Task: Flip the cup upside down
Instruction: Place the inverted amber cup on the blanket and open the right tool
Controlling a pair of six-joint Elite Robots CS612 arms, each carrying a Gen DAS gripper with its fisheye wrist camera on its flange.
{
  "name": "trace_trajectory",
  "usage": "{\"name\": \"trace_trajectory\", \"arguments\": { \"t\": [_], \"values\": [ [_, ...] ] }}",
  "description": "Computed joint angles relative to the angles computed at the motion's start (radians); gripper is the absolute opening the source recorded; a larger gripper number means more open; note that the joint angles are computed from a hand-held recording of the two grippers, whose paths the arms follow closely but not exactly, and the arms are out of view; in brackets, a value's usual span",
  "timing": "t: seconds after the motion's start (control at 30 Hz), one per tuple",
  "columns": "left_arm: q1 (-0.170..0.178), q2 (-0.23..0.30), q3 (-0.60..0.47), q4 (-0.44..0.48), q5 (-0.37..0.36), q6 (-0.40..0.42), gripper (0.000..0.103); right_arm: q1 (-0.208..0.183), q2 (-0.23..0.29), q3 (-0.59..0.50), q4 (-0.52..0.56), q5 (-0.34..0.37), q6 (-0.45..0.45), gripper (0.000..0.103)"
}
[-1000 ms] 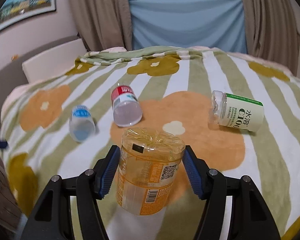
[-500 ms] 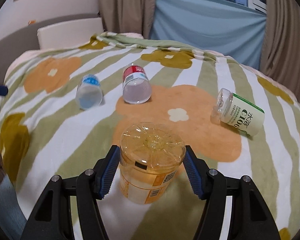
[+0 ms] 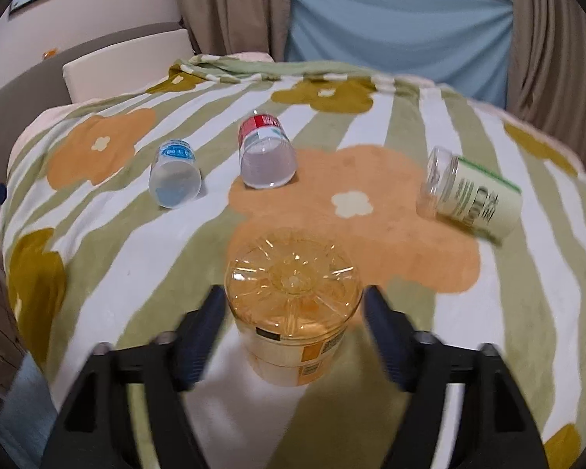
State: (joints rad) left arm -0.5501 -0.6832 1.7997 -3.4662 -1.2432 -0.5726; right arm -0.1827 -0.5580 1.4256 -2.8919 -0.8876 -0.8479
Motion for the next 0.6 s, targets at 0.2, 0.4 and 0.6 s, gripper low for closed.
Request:
{"name": "trace_trajectory", "arguments": {
  "t": [0.2, 0.4, 0.6],
  "values": [
    [-0.010, -0.005, 0.003, 0.003, 0.007, 0.003, 0.103, -0.006, -0.008, 0.013, 0.016, 0.018, -0.002, 0.103],
    [-0.022, -0.008, 0.009, -0.017, 0.029, 0.000, 0.103, -0.022, -0.028, 0.020, 0.073, 0.038, -0.018, 0.103],
    [-0.034, -0.018, -0.010, -0.051, 0.093, 0.022, 0.103, -0.050, -0.091, 0.079, 0.004, 0.045, -0.003, 0.103]
  ]
}}
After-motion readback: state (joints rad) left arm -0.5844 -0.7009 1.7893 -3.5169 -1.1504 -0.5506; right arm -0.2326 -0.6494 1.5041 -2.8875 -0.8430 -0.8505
